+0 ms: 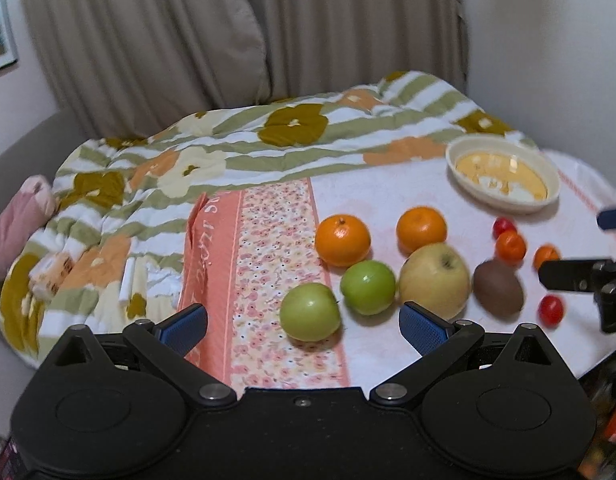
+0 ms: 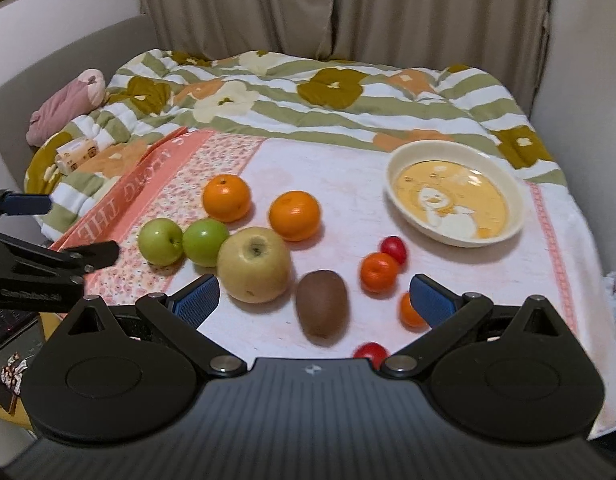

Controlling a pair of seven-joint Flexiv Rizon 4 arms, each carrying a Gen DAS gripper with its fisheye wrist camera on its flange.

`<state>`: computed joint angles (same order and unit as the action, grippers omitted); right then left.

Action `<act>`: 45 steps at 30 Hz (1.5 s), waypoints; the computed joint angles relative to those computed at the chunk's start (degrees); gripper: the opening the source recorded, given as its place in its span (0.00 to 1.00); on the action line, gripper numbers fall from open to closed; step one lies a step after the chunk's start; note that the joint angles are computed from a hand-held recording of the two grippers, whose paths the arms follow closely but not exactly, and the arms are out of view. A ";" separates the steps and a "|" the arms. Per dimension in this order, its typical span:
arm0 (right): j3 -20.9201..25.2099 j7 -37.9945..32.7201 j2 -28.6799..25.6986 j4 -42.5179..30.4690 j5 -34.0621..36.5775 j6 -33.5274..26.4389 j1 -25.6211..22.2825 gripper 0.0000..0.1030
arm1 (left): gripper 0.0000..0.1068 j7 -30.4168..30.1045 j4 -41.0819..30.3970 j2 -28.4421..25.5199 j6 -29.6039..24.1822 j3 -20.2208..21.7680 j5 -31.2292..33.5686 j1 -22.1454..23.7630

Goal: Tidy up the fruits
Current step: 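Grasp the green apple with the left tool while the right tool grasps the yellow apple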

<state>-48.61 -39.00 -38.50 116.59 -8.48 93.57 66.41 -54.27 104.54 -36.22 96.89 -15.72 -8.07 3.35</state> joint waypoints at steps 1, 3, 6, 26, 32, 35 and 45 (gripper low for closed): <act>0.69 0.02 -0.63 -0.72 -0.09 -0.02 -0.70 1.00 | 0.96 0.87 -0.60 -0.65 -0.24 -0.09 0.57 0.24; 2.70 -0.31 -1.93 -2.39 -0.56 0.34 -2.76 1.00 | 0.96 3.66 -1.95 -2.57 -0.82 -2.20 1.82 2.31; 4.46 -1.13 -4.09 -4.73 -1.21 0.87 -4.82 1.00 | 0.91 8.19 -4.21 -5.57 -1.99 -5.47 3.11 5.03; 16.02 -2.50 -9.76 -16.42 -7.02 -1.52 -17.29 1.00 | 0.65 26.02 -14.70 -14.52 -8.05 -3.46 -0.20 1.28; 18.90 -4.13 -10.39 -18.56 -10.14 -2.59 -20.09 1.00 | 0.58 27.48 -15.02 -15.19 -7.32 -3.41 -0.88 1.10; 20.69 -4.62 -10.65 -19.90 -11.59 -3.64 -21.78 1.00 | 0.58 28.25 -14.85 -15.36 -6.97 -4.15 -0.94 1.64; 27.67 -6.00 -11.03 -23.21 -16.38 -6.46 -27.98 0.92 | 0.57 27.68 -13.73 -14.79 -6.63 -4.57 -1.75 2.11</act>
<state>-20.94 -45.00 -49.54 93.38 -24.86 87.11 38.43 -26.59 90.80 -51.01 90.26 -20.29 -9.82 5.46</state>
